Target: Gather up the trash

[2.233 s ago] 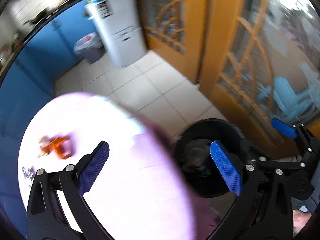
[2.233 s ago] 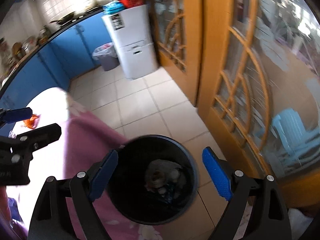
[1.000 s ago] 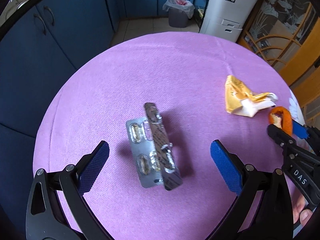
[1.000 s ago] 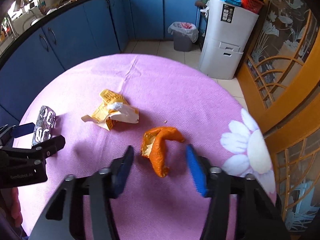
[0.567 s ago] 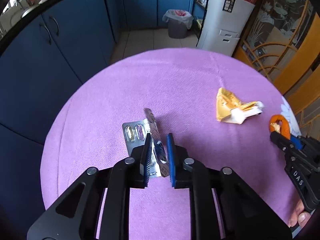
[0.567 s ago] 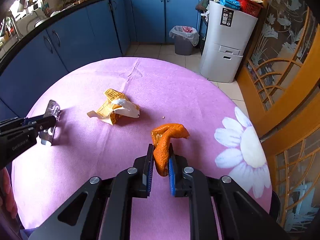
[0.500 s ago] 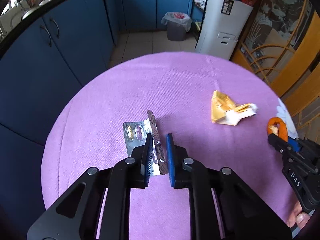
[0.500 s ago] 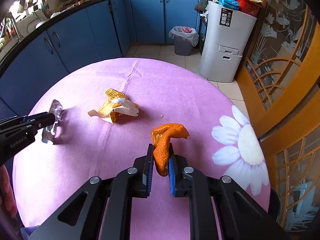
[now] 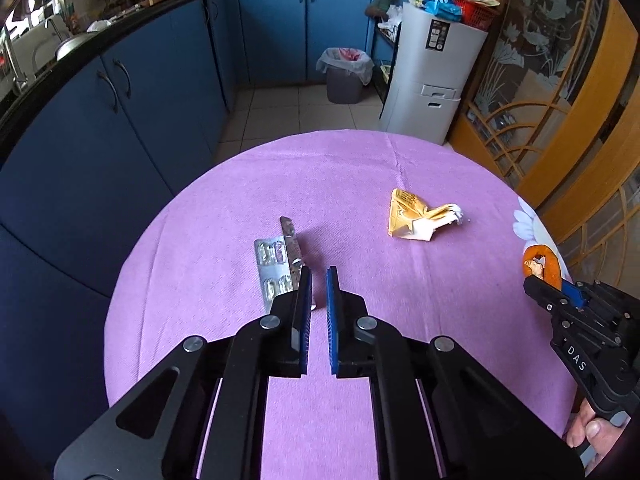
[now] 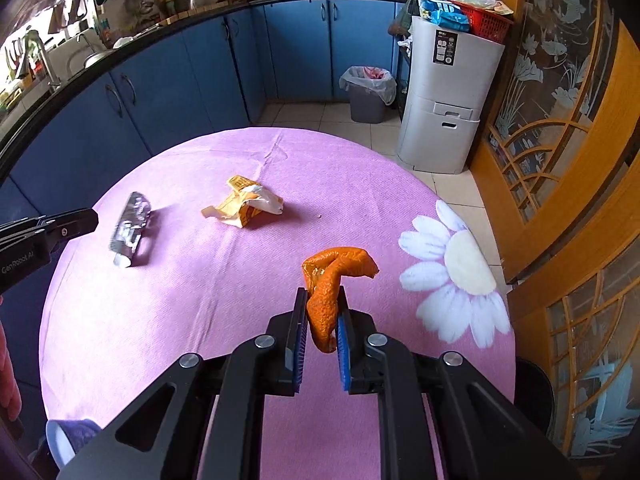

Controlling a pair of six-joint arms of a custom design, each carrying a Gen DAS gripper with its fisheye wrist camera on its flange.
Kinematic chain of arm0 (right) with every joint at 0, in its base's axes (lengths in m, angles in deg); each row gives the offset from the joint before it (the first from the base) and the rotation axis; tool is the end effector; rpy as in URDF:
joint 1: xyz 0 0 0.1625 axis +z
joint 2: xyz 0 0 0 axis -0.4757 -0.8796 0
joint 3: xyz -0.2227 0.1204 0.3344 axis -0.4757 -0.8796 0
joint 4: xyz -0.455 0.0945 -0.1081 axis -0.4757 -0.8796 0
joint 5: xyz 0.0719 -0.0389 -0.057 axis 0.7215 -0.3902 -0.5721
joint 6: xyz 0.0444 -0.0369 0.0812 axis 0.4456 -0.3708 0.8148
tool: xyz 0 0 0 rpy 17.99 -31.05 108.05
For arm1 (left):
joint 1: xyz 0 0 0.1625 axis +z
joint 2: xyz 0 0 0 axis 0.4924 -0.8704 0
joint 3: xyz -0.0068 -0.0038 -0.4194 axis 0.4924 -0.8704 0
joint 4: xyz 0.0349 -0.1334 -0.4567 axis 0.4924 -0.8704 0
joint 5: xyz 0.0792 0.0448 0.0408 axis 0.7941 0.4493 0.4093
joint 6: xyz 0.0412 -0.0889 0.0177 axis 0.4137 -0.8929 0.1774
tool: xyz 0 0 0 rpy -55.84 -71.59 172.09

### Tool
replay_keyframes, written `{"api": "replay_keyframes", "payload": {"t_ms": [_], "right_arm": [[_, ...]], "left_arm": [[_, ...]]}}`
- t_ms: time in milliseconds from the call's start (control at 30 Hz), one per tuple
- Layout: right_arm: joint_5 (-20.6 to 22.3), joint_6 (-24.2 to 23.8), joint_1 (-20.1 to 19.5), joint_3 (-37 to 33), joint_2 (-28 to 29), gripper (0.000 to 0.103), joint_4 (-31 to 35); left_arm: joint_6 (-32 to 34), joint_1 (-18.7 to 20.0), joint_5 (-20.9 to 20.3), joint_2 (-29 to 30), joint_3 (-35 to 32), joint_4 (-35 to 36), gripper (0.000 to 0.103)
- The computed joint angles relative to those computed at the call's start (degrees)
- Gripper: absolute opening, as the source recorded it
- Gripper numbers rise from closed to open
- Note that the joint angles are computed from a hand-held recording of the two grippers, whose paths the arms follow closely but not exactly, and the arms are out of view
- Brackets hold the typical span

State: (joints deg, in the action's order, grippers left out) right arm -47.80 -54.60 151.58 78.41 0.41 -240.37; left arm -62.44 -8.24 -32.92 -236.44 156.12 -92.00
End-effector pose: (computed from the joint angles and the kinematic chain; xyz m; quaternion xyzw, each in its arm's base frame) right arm 0.2496 -0.2581 -0.0062 0.2244 -0.9001 0.2251 0.2979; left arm -0.0660 -0.2453 0.2343 0.0847 0.8880 -0.2669 0.3648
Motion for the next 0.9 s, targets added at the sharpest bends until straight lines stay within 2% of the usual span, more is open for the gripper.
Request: {"api": "replay_keyframes", "payload": {"t_ms": [100,167,233,267,333,367,400,467,533,767,833,900], "right_arm": [[-0.06,0.18,0.72,0.56,-0.33,0.013,-0.27],[0.08,0.37,1.04,0.85,-0.23,0.013,-0.69],[0.28,0.39,1.01,0.97,-0.06,0.013,-0.97],[0.33,0.39,0.97,0.98,-0.02,0.013,-0.9],[0.33,0.29,0.82,0.85,0.2,0.013,-0.59],[0.31,0.2,0.69,0.75,0.25,0.013,-0.4],[0.33,0.23,0.62,0.68,0.28,0.013,-0.22],[0.45,-0.1,0.29,0.56,0.09,0.013,0.0],[0.89,-0.16,-0.12,0.43,0.11,0.013,0.19],[2.16,-1.43,-1.46,-1.34,1.6,0.013,0.41],[2.1,-1.68,-1.84,-1.76,2.06,0.013,0.51],[1.81,-1.87,-2.14,-2.13,2.48,0.013,0.56]], "left_arm": [[-2.03,-1.34,-0.23,-0.81,-0.31,2.91,0.008],[0.84,-0.55,-0.84,-2.09,0.16,1.24,0.009],[2.62,2.12,-0.51,-2.76,0.79,-2.14,0.01],[5.48,4.94,-0.58,-2.0,1.2,-6.12,0.015],[5.27,7.65,1.14,0.99,1.25,-7.29,0.041],[4.83,8.33,2.03,1.67,1.37,-7.16,0.084],[4.85,8.09,2.85,0.48,1.79,-6.76,0.099],[3.82,6.5,3.4,-1.27,2.19,-3.84,0.099],[3.92,7.19,3.6,0.42,1.92,-3.58,0.099],[14.98,18.1,5.61,13.15,1.93,-21.47,0.097],[17.08,20.92,5.74,16.19,1.83,-25.59,0.086],[18.7,23.55,5.15,18.03,1.58,-28.41,0.067]]}}
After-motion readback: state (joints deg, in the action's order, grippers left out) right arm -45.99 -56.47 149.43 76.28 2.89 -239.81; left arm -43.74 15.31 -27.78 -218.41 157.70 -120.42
